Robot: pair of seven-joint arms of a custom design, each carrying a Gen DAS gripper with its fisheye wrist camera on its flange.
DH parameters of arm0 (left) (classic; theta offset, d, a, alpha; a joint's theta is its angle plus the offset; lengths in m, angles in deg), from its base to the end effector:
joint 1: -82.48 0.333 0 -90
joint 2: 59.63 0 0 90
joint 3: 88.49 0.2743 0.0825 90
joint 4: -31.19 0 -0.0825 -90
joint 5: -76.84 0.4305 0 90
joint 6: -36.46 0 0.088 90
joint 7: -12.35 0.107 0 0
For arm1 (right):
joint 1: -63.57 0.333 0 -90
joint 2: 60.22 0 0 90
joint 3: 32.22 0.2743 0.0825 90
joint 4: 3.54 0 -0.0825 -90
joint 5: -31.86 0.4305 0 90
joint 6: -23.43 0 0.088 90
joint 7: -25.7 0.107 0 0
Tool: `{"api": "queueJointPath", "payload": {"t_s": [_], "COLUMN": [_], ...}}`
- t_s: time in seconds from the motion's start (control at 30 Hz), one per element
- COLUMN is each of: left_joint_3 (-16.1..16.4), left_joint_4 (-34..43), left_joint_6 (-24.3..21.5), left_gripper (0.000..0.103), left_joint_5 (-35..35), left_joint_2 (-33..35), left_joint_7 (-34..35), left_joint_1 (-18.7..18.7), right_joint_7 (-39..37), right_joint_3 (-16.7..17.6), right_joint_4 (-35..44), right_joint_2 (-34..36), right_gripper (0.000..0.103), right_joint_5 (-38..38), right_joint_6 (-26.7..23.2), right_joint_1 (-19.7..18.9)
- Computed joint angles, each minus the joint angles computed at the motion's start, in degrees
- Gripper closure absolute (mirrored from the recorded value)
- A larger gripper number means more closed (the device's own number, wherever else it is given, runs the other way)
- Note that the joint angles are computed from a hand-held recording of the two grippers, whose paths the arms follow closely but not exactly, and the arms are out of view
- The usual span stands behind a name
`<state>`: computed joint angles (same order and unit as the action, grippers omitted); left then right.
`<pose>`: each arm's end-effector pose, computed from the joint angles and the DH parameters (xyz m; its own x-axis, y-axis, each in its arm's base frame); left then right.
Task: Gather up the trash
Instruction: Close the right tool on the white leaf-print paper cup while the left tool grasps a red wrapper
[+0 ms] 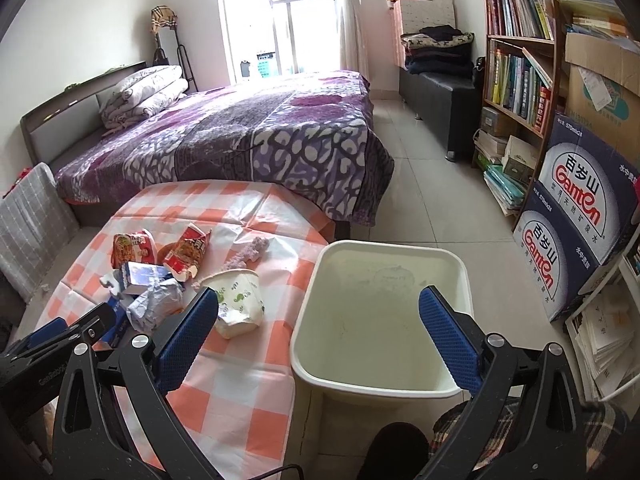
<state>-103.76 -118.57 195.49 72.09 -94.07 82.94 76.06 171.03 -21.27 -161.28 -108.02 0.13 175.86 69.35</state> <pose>0.4453 -0.1723 0.4707 -0.0475 -0.9867 0.1552 -0.7425 -0.0690 -0.6663 0.4028 0.1311 0.4782 -0.2552 -0.9659 -0.0439 -0.6085 0.1957 -0.7690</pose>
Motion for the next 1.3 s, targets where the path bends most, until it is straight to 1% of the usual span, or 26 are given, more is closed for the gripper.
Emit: {"api": "queueJointPath", "payload": {"t_s": [0.1, 0.13, 0.23, 0.3, 0.33, 0.37, 0.5, 0.57, 0.6, 0.67, 0.77, 0.87, 0.93, 1.07, 1.13, 1.2, 1.23, 1.27, 1.3], "left_joint_3": [0.47, 0.67, 1.33, 2.3, 3.27, 4.33, 7.18, 8.02, 8.33, 8.7, 9.2, 9.5, 9.55, 9.8, 9.95, 10.22, 9.9, 9.66, 9.87], "left_joint_4": [4.14, 5.89, 13.01, 18.04, 20.72, 23.4, 33.14, 37.56, 39.68, 43.77, 49.87, 54.91, 57.44, 59.77, 59.12, 57.22, 56.63, 56.32, 55.82], "left_joint_6": [-1.88, -2.63, -6.28, -8.48, -9.43, -10.65, -15.62, -17.98, -18.97, -20.74, -23.9, -26.75, -28.12, -29.81, -29.48, -27.65, -27.33, -27.28, -26.86], "left_gripper": [0.01, 0.01, 0.01, 0.01, 0.01, 0.01, 0.01, 0.01, 0.01, 0.01, 0.01, 0.01, 0.01, 0.01, 0.01, 0.018, 0.029, 0.035, 0.037], "left_joint_5": [1.56, 2.32, 4.87, 6.1, 5.85, 5.2, 2.38, 1.23, 0.53, 0.09, 2.25, 3.5, 3.56, 4.53, 5.46, 6.98, 6.15, 5.12, 5.41], "left_joint_2": [2.78, 4.25, 10.24, 14.94, 17.62, 20.3, 30.21, 34.79, 36.95, 40.97, 46.62, 51.17, 53.48, 55.96, 55.83, 54.74, 54.31, 54.01, 53.56], "left_joint_7": [0.51, 0.79, 1.69, 2.09, 3.09, 4.47, 7.04, 7.77, 8.36, 9.19, 9.53, 10.37, 11.27, 12.72, 13.61, 14.04, 15.08, 15.71, 15.13], "left_joint_1": [2.31, 3.22, 5.47, 6.42, 6.36, 6.15, 6.09, 6.13, 6.15, 6.01, 5.21, 4.51, 4.24, 3.55, 3.16, 2.66, 2.99, 3.31, 3.13], "right_joint_7": [-6.98, -9.1, -17.06, -21.26, -23.52, -26.71, -33.94, -38.81, -40.95, -46.91, -53.1, -53.78, -54.87, -56.19, -55.95, -55.76, -55.91, -55.98, -55.78], "right_joint_3": [-5.73, -7.28, -11.47, -12.84, -13.53, -14.93, -16.28, -16.41, -16.05, -15.2, -13.3, -11.09, -10.14, -8.73, -8.28, -8.07, -7.99, -7.99, -8.02], "right_joint_4": [5.05, 6.37, 13.29, 17.23, 19.28, 21.94, 28.5, 30.82, 31.57, 34.72, 38.36, 40.07, 41.3, 43.49, 43.5, 43.54, 43.35, 43.11, 42.84], "right_joint_2": [5.34, 6.74, 14.63, 19.22, 21.62, 24.81, 33.6, 37.38, 38.74, 42.65, 46.87, 49.18, 50.61, 53.04, 53.4, 53.37, 53.15, 52.83, 52.48], "right_gripper": [0.007, 0.007, 0.007, 0.007, 0.007, 0.007, 0.007, 0.007, 0.007, 0.007, 0.007, 0.007, 0.007, 0.007, 0.006, 0.006, 0.008, 0.015, 0.021], "right_joint_5": [5.39, 7.43, 14.68, 19.03, 21.49, 25.22, 35.27, 40.21, 41.27, 43.7, 46.79, 44.25, 44.49, 43.29, 42.29, 42.68, 43.47, 44.25, 44.3], "right_joint_6": [-0.38, -0.45, -1.58, -2.71, -3.63, -5.01, -9.38, -10.96, -11.34, -14.72, -19.0, -20.56, -21.82, -22.95, -22.11, -21.45, -21.12, -20.57, -20.13], "right_joint_1": [4.42, 5.47, 8.95, 9.85, 10.34, 11.43, 11.82, 11.72, 11.34, 10.81, 9.3, 7.57, 6.71, 6.1, 6.14, 5.96, 5.82, 5.65, 5.6]}}
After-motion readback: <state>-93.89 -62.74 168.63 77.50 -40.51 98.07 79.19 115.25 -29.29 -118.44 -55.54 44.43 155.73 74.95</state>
